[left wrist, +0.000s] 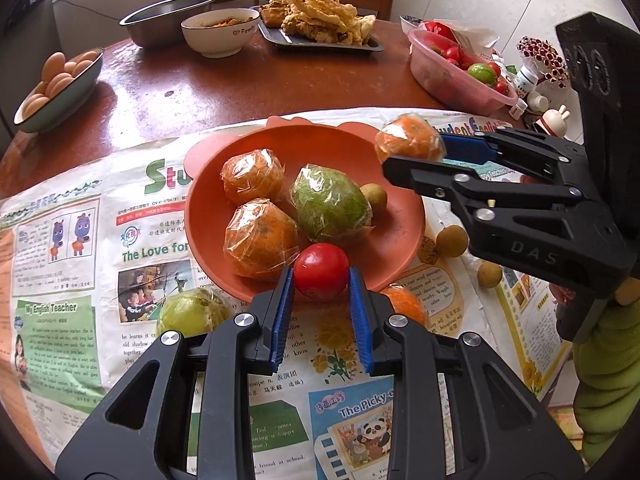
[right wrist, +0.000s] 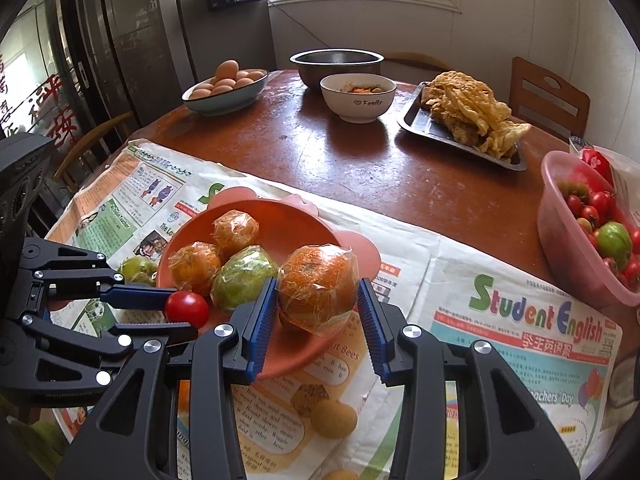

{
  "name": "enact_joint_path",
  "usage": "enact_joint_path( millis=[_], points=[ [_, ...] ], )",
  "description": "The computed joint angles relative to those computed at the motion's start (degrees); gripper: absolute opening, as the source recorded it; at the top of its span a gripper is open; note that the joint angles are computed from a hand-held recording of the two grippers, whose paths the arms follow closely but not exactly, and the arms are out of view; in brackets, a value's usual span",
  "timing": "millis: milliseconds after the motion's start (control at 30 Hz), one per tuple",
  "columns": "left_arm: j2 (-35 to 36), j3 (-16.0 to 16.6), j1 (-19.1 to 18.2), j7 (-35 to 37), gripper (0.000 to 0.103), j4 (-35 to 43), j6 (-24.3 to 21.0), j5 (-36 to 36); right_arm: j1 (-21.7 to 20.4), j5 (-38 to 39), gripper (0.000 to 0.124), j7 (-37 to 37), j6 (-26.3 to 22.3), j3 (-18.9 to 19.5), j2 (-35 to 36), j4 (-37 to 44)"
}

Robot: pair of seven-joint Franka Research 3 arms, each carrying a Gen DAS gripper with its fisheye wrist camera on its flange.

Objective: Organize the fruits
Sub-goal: 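Carry the tomato with the left tool while the right tool carries the orange to the plate, then lower the tomato and orange into the orange plate and open both tools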

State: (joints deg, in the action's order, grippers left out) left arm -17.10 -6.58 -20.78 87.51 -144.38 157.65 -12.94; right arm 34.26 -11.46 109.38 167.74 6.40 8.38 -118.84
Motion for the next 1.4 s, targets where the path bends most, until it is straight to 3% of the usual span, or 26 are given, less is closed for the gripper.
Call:
enact_joint_path(
  millis=[800,1400],
  points=[
    [2.35,0.19,1.20,2.31,0.020,1.23,0.64,-2.04,0.95,4.79,0.040,-7.50,-3.64,-0.75,6.59,8.16],
    [2.49,-0.03,1.44,2.72,0.020,1.25,0.79,-2.49,1.95,4.60,0.041,-6.83,-3.27,-1.69,6.80,8.51]
  ],
)
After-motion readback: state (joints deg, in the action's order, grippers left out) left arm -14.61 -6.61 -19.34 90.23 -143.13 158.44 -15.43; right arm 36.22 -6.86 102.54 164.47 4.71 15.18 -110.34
